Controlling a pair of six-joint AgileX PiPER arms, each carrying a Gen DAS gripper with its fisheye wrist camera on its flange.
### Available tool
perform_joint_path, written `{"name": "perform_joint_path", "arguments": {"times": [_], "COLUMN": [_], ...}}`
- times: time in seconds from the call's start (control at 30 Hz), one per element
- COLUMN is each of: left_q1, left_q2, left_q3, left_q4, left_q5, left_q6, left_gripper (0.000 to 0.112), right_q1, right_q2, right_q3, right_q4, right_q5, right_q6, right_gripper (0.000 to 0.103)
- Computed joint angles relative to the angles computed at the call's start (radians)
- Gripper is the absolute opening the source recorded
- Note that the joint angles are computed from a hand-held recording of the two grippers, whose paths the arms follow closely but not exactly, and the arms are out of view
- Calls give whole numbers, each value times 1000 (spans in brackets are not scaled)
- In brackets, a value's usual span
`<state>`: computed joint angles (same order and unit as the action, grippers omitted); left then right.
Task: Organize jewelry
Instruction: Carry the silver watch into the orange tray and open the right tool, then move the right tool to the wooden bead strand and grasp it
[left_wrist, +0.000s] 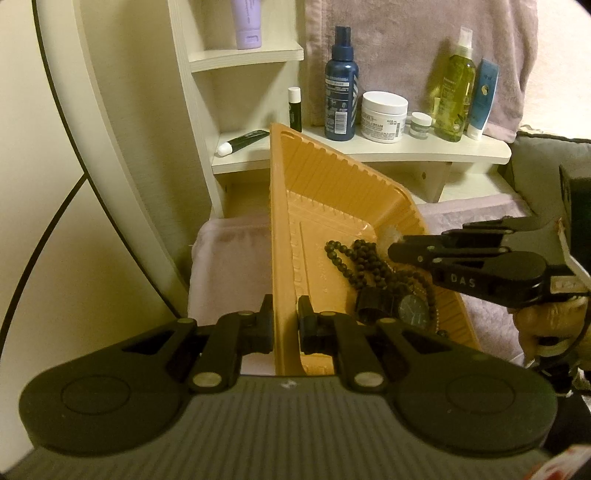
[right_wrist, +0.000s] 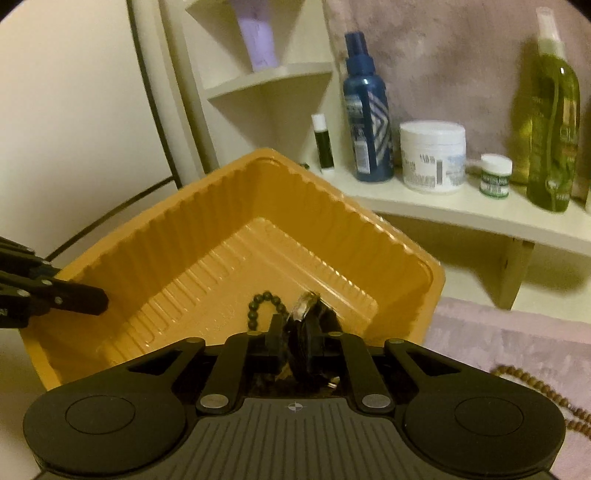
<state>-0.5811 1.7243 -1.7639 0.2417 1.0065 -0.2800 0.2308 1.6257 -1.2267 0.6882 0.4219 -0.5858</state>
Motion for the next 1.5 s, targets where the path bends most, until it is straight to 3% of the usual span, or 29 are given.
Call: {"name": "perform_joint_path", "arguments": {"times": [0.03, 0.1, 0.37, 0.47, 0.63, 0.93, 1.23, 1.5], "left_q1": [1, 0, 0, 0, -3, -5, -8, -8], "left_q2": [-1, -1, -2, -1, 2, 0, 3, 4], "left_q3": [1, 2, 3, 3, -4, -5, -14, -16], "left_q4": [-2, 0, 0, 1, 3, 5, 9, 11], "left_q5": [-1, -3, -3, -3, -2, -1, 7, 9], "left_q6": [1, -2, -1, -1, -4, -7, -7, -6], "left_gripper": [10, 10, 10, 10, 10, 10, 10, 10], "right_q1": [-2, -8, -35, -42, -96, -275, -393, -450], "right_q2": [-7, -28, -143, -200, -300, -442, -449, -409], "right_q3": [12, 41, 154, 206, 298, 408, 393, 357], "right_q4": [14, 61, -15, -154, -261, -267, -389, -381], "right_q5": [-10, -30, -78, -98, -92, -31, 28, 47], "right_q6": [-15, -62, -4, 126, 233, 209, 263, 192], "right_gripper": [34, 52, 52, 52, 52, 52, 52, 52]}}
